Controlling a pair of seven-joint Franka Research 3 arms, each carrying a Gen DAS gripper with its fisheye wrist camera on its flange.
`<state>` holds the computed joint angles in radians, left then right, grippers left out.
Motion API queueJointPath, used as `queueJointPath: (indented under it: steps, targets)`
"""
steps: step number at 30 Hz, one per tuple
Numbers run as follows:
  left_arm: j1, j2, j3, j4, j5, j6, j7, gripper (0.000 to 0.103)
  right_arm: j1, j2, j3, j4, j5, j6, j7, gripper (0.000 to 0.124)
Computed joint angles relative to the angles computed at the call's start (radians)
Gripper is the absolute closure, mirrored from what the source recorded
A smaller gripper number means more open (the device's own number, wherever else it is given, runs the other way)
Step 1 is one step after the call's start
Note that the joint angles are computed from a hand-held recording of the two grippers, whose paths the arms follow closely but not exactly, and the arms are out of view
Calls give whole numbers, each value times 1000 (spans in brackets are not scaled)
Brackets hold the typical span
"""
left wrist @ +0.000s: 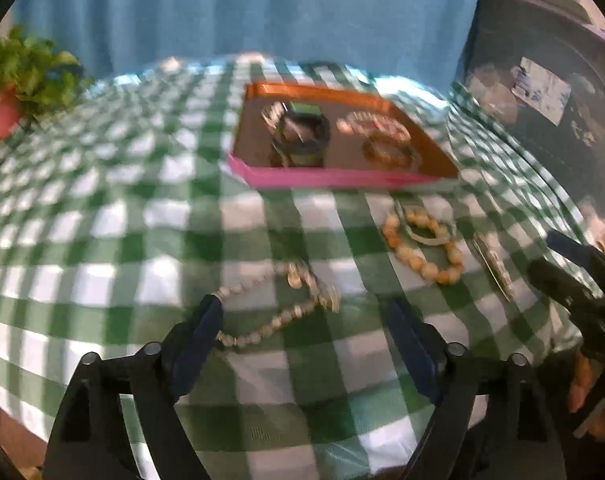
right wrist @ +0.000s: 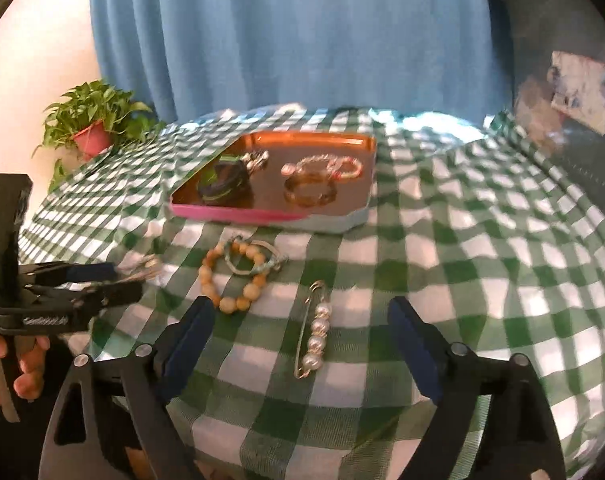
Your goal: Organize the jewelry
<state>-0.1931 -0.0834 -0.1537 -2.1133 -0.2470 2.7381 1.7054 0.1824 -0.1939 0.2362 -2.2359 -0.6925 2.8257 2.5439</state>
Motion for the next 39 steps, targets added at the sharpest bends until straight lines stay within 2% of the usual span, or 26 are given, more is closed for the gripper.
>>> queueJointPath:
  steps: [3, 5, 7, 9, 11, 12, 14, 15, 16, 17, 19, 21, 22, 23, 24, 25, 26, 28, 29, 30, 32, 35, 37, 39]
  targets:
    - [12, -3, -2, 1, 53, 17, -60, 10, -9, -5, -1, -6, -6, 31, 30, 24]
    - [-1, -3, 18, 11, -55, -7, 14, 5, -16, -2, 2, -6, -6, 37, 39, 24]
    - [-6, -5, 28, 15, -139, -20, 90, 5, -45, -2, 28, -1, -96, 26, 107, 24]
    - [-2, -23, 24, -16, -139, 36, 116, 5, -72, -11, 43, -8, -217, 67, 178, 24]
    - [10, -28, 15, -40, -61, 83, 76, 5, -71, -20, 49, -7, -270, 54, 195, 24]
    - [22, -24, 8, -38, -40, 78, 66, 5, -59, -19, 42, -5, -263, 45, 179, 24]
    - [-10, -2, 42, -9, -139, 19, 190, 5, -9, -9, 10, -3, -154, 20, 69, 24]
    - [-7, 12, 39, 7, -149, -7, 202, 6, 9, -2, -3, -2, -98, 9, 22, 24]
    - [-1, 22, 35, 21, -151, -30, 207, 9, 31, 6, -21, 0, -24, 3, -35, 24]
    - [6, 38, 28, 40, -141, -56, 208, 16, 41, 10, -34, -7, 24, 21, -70, 29]
    - [20, 62, 10, 58, -76, -61, 169, 20, 43, 16, -38, -13, 78, 33, -105, 43]
    - [29, 71, -4, 63, -23, -53, 142, 24, 40, 23, -38, -13, 116, 35, -130, 65]
    - [32, 75, -10, 63, 21, -43, 120, 34, 45, 30, -44, -11, 150, 31, -157, 70]
    - [34, 74, -14, 58, 58, -27, 98, 52, 51, 37, -49, -8, 183, 24, -186, 78]
    - [35, 72, -17, 55, 37, -19, 113, 65, 58, 46, -54, -2, 214, 9, -216, 80]
    - [36, 71, -18, 57, 13, -24, 130, 91, 67, 58, -58, 7, 247, -13, -248, 80]
    - [36, 71, -18, 62, -20, -36, 158, 96, 73, 66, -61, 13, 269, -31, -271, 80]
    - [37, 69, -20, 58, -17, -34, 159, 97, 69, 73, -50, 27, 219, -59, -257, 81]
    - [37, 66, -21, 56, -18, -36, 164, 97, 69, 73, -47, 29, 193, -68, -240, 87]
    - [36, 63, -21, 56, -35, -46, 179, 97, 64, 72, -41, 34, 151, -89, -206, 104]
    - [34, 59, -22, 53, -42, -47, 185, 97, 75, 63, -61, 18, 189, -64, -212, 114]
    - [31, 55, -18, 46, -77, -42, 217, 97, 71, 60, -64, 12, 209, -48, -220, 114]
    - [29, 49, -14, 29, -151, -18, 251, 95, 61, 65, -50, 23, 156, -69, -184, 114]
    - [28, 45, -12, 21, -164, -7, 245, 95, 58, 70, -41, 32, 97, -86, -137, 114]
